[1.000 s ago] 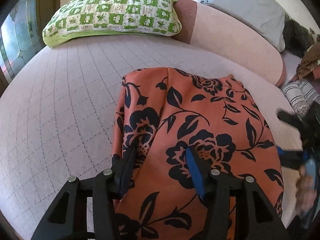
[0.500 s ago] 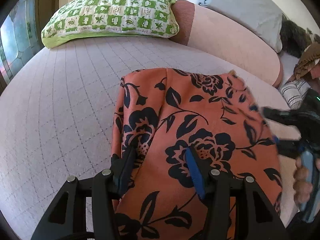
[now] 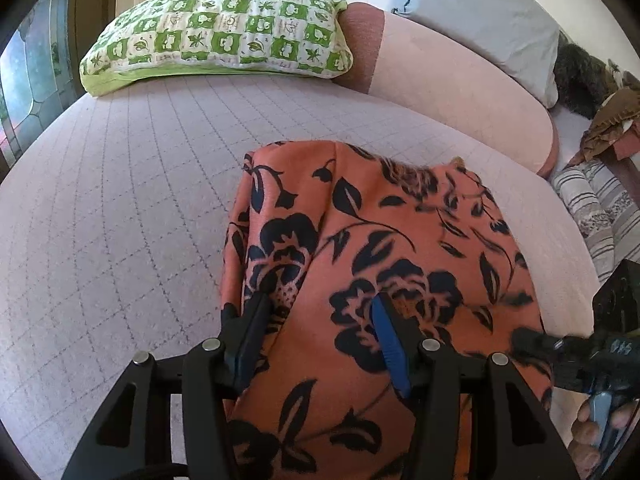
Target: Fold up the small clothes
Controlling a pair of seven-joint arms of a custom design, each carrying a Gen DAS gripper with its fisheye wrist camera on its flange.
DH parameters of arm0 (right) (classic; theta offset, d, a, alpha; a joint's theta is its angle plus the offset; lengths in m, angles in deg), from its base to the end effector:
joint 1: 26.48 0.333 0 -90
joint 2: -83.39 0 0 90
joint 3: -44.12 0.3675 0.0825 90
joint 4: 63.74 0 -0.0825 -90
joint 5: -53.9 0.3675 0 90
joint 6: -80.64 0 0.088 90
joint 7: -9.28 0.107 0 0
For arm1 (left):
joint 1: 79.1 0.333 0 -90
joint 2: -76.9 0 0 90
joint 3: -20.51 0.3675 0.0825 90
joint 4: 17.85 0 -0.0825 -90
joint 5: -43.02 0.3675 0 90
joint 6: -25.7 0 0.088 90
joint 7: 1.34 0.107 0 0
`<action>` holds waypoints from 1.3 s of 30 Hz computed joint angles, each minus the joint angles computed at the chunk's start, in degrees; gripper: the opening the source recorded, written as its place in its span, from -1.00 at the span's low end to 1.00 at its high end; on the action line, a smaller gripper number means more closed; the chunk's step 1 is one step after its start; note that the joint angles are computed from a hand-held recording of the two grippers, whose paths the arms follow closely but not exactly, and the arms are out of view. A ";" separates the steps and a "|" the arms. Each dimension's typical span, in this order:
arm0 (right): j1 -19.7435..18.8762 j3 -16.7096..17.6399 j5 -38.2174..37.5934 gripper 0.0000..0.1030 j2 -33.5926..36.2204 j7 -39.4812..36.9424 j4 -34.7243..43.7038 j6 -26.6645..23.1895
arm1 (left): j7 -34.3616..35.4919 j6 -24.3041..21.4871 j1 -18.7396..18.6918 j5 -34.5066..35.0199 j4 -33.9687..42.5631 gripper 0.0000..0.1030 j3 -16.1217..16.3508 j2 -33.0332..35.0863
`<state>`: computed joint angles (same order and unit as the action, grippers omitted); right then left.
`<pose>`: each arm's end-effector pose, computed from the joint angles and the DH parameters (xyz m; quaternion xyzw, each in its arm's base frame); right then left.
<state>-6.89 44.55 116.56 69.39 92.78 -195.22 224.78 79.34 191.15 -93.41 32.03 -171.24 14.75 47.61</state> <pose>0.4533 0.1573 0.5529 -0.5284 0.7264 0.1864 0.3981 0.3583 -0.1244 0.5326 -0.6528 0.6699 -0.3194 0.1519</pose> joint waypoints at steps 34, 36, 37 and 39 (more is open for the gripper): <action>2.08 -1.19 0.94 0.44 2.02 -5.63 4.53 1.40 | 25.89 -15.23 -2.72 -32.52 10.95 -0.26 11.83 8.35; 1.04 -1.73 2.77 0.23 3.06 -8.16 4.44 -0.17 | 28.79 -16.39 -3.24 -40.02 11.31 -0.48 13.40 10.48; 0.36 -1.12 0.70 -0.11 4.95 -6.54 5.51 -1.13 | 29.61 -17.20 -2.99 -42.49 11.63 -0.50 13.66 10.83; -0.78 -0.18 -2.34 -0.12 5.15 -5.89 4.49 -1.62 | 29.50 -18.23 -1.42 -42.25 11.98 -0.51 12.45 10.82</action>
<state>-7.68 44.37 114.22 74.54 86.89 -190.72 223.17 108.84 172.92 -94.83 -10.22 -159.26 27.20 58.43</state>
